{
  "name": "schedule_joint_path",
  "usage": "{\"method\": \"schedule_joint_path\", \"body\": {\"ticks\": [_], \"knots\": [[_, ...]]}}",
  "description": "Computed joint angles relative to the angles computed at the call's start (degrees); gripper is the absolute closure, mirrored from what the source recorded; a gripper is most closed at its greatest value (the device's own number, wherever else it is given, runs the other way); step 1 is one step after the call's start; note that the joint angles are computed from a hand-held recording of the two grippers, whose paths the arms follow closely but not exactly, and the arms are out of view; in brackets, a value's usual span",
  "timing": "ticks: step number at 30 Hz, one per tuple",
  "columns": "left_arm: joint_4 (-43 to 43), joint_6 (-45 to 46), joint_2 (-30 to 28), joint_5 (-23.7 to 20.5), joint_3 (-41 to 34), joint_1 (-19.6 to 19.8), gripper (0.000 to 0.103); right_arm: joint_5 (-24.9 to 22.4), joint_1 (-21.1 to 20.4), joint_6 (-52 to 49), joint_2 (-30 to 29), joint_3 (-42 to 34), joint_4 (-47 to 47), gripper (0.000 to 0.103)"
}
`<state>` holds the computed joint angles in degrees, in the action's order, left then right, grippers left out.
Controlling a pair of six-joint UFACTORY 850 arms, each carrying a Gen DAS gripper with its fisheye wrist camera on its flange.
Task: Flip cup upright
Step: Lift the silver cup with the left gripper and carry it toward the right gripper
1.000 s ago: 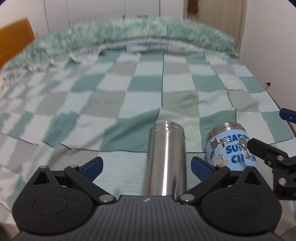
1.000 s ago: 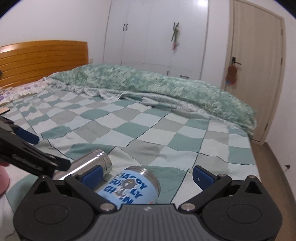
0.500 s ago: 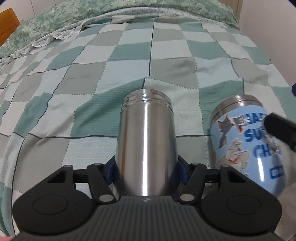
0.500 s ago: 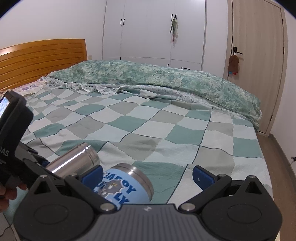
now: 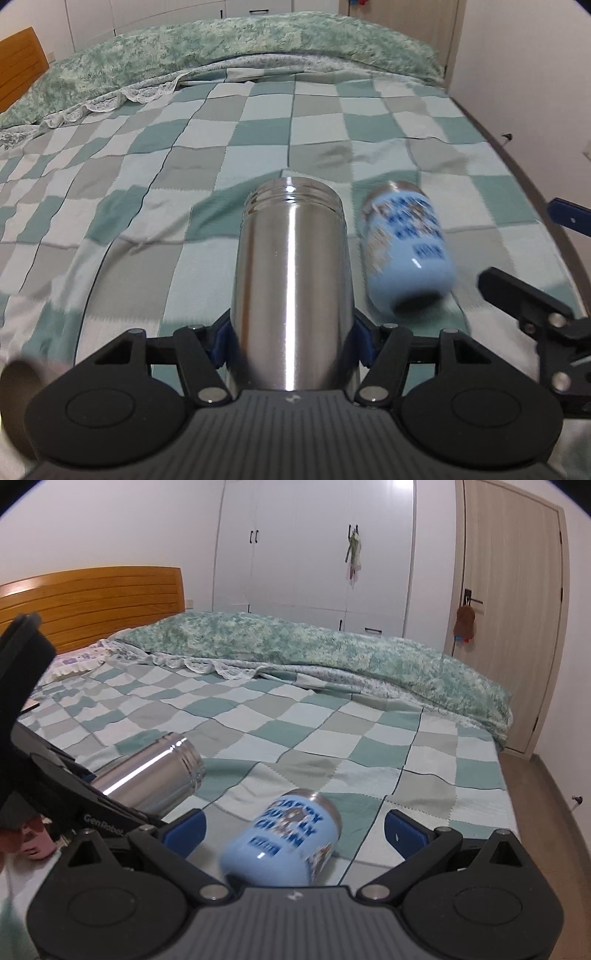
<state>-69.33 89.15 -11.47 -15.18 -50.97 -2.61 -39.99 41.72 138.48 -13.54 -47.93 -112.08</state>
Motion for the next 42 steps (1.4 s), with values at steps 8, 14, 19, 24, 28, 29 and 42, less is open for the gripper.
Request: {"method": "schedule_joint_path", "body": {"ticks": [8,14,19,24,28,29,42], "knots": [[4.25,-1.21,9.19,-7.22,10.24,5.60,0.040,-3.70,9.86,-5.90,3.99,3.46,12.00,0.000],[-0.66,4.39,12.21,-7.37,16.66,8.52,0.040,-5.66,16.03,-3.51,3.78,5.06,16.14,0.000],[-10.97,14.97,11.38,-7.00,19.99,10.06,0.040,-5.91,19.12,-0.47,2.35,5.79,18.48,0.000],[-19.76,24.46,9.71,-5.16,21.79,10.41,0.040,-5.71,21.13,0.26,0.92,5.64,20.59,0.000],[-20.37,25.59,9.43,-6.27,21.77,10.87,0.039,-5.69,21.83,0.82,0.45,5.51,21.56,0.000],[-19.77,25.23,9.35,-6.83,21.63,11.28,0.038,-5.83,22.01,0.76,0.39,5.40,21.85,0.000],[-18.36,36.62,14.88,-19.69,21.81,23.08,0.000,-8.95,24.50,0.06,0.08,2.24,25.49,0.000]]}}
